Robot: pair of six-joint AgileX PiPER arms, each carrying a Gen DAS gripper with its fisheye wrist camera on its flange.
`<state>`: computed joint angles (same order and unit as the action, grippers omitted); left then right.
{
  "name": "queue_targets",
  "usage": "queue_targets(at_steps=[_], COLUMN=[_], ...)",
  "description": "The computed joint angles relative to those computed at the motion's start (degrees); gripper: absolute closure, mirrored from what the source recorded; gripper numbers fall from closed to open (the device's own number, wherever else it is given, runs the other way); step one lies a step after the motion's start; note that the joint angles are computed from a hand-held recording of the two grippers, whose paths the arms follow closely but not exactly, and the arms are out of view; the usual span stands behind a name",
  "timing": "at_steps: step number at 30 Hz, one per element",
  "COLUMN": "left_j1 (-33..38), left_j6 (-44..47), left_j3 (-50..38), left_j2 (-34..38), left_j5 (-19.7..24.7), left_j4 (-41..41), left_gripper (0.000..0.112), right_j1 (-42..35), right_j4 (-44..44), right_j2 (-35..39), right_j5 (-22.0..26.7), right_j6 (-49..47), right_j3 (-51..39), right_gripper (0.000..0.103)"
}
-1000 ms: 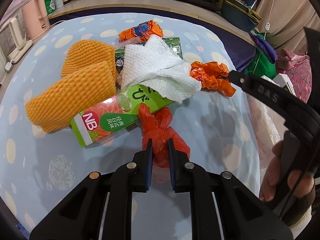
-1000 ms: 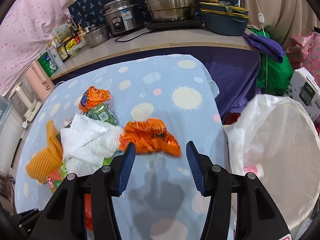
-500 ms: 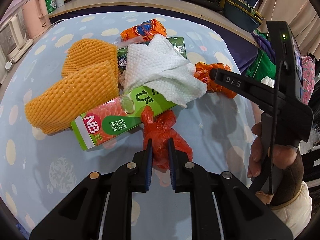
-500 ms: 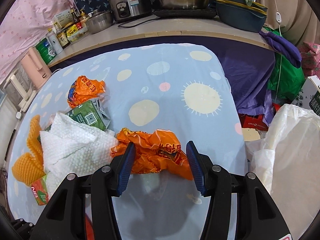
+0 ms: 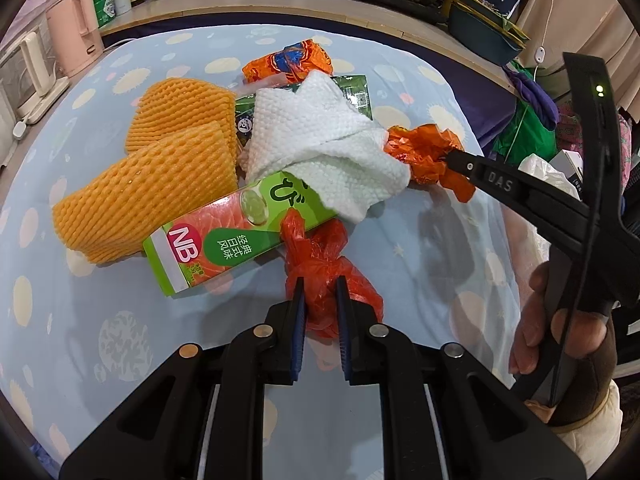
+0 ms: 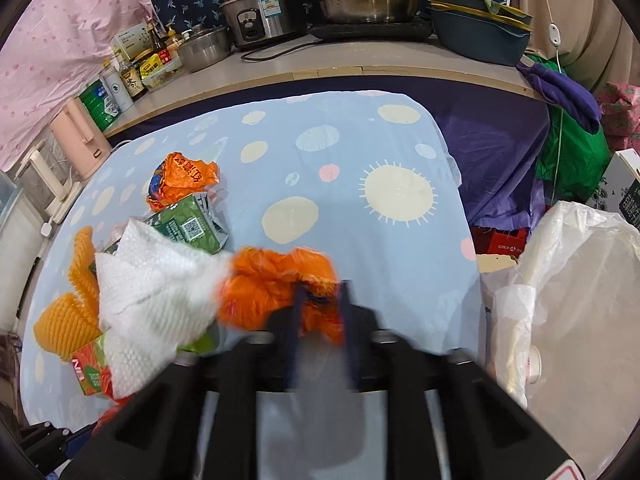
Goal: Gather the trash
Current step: 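Close the right tool on the crumpled orange plastic bag, then carry both bags over the bin and open both tools to drop them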
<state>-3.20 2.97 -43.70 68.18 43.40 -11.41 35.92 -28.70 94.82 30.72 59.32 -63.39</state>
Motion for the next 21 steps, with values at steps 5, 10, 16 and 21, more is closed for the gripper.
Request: queue_targets(at_steps=[5, 10, 16, 21], left_j1=[-1.0, -2.6, -5.0, -8.2], left_j6=[-1.4, -3.5, -5.9, -8.8], left_j3=[0.5, 0.7, 0.0, -1.0], left_j2=[-2.0, -4.1, -6.1, -7.5], left_j5=[0.6, 1.4, 2.4, 3.2], left_j4=[1.0, 2.5, 4.2, 6.1], left_gripper=[0.099, 0.099, 0.099, 0.099], right_j1=[1.5, 2.9, 5.7, 6.8], right_j4=[-2.8, -4.3, -8.3, -9.8], right_j2=[-3.4, -7.7, -13.9, -19.0], right_j5=[1.9, 2.7, 6.1, 9.1], right_j6=[3.1, 6.5, 12.7, 15.6], right_j3=[2.3, 5.4, 9.3, 12.0], right_gripper=[0.094, 0.094, 0.094, 0.094])
